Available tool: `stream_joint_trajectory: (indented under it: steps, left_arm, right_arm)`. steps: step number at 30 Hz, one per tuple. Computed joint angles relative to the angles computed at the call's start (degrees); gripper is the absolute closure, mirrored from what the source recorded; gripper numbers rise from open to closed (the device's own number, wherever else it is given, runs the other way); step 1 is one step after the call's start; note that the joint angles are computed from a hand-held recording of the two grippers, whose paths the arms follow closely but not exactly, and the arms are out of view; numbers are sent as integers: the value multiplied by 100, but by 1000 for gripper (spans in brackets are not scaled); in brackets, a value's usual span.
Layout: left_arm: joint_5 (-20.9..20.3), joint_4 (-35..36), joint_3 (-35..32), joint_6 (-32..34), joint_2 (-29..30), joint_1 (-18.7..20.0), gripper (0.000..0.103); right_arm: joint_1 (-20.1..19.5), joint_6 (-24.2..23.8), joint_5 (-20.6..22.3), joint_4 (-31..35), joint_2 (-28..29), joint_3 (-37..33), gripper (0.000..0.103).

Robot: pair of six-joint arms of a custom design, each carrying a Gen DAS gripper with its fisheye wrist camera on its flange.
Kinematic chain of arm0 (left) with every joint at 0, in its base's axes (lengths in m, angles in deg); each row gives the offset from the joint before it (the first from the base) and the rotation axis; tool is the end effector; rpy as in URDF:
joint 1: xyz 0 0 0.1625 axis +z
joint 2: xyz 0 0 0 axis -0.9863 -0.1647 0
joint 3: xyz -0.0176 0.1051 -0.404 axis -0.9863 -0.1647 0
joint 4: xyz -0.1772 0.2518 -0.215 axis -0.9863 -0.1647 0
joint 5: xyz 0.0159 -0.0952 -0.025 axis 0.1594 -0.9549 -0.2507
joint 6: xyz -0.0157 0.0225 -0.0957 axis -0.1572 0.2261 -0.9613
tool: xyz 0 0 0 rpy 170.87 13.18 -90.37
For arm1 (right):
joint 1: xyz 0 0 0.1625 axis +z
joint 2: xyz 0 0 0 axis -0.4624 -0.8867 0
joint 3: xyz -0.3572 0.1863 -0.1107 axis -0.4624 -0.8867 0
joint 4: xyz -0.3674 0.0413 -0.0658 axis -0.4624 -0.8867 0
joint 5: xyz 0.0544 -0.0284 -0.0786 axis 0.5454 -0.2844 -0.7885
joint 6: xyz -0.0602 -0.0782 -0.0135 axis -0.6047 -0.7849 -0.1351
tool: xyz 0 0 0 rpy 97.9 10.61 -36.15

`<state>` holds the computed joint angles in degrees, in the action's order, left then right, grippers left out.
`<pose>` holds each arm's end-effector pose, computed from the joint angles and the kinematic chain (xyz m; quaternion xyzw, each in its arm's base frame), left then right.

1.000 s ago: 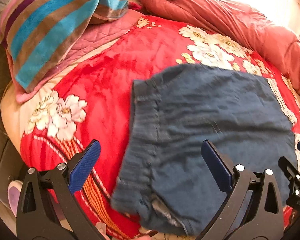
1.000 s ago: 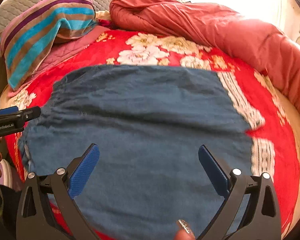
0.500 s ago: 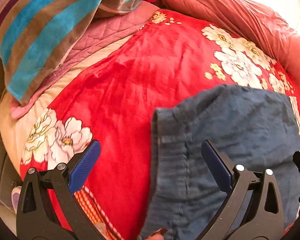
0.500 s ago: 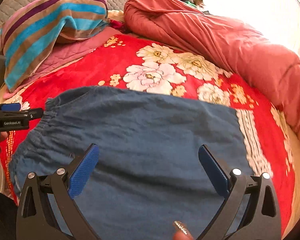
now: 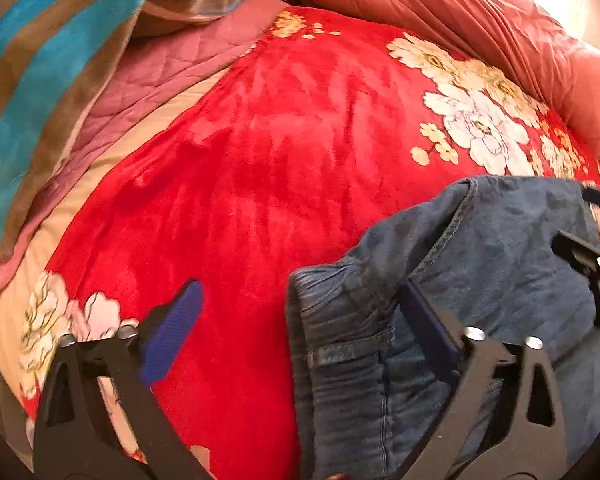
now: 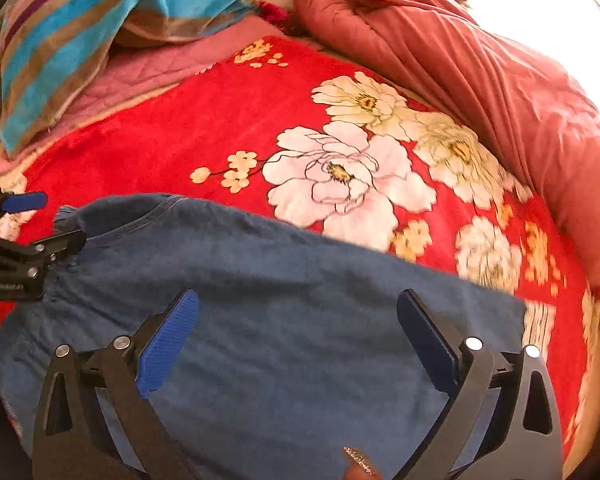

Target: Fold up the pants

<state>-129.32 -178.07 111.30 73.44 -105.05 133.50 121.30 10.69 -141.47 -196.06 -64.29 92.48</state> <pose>-0.2731 -0.6983 0.0661 0.2206 0.8996 -0.1872 0.3271 0.1149 -0.6677 0.2610 0.2047 -0.8701 0.2182 0.3916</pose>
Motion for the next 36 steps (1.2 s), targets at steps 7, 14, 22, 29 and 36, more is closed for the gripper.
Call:
stream_joint_trajectory:
  steps: [7, 14, 22, 29, 36]
  left_arm:
    - [-346, -765, 390, 587, -141, -34, 73]
    - [-709, -1570, 1042, 895, -647, -243, 74]
    - [-798, -1833, 1459, 965, -874, -366, 74]
    - [-826, -2027, 1837, 954, -1146, -390, 74]
    - [-761, -2401, 2441, 1127, -1467, -568, 74]
  right_arm:
    - [-35, -281, -240, 536, 427, -680, 4]
    - [-16, -874, -108, 562, 576, -903, 5]
    - [-28, -1260, 511, 784, 358, -534, 75]
    - [-110, -1126, 1206, -27, -392, 619, 91]
    - [-73, -522, 1948, -611, -1574, 2164, 94]
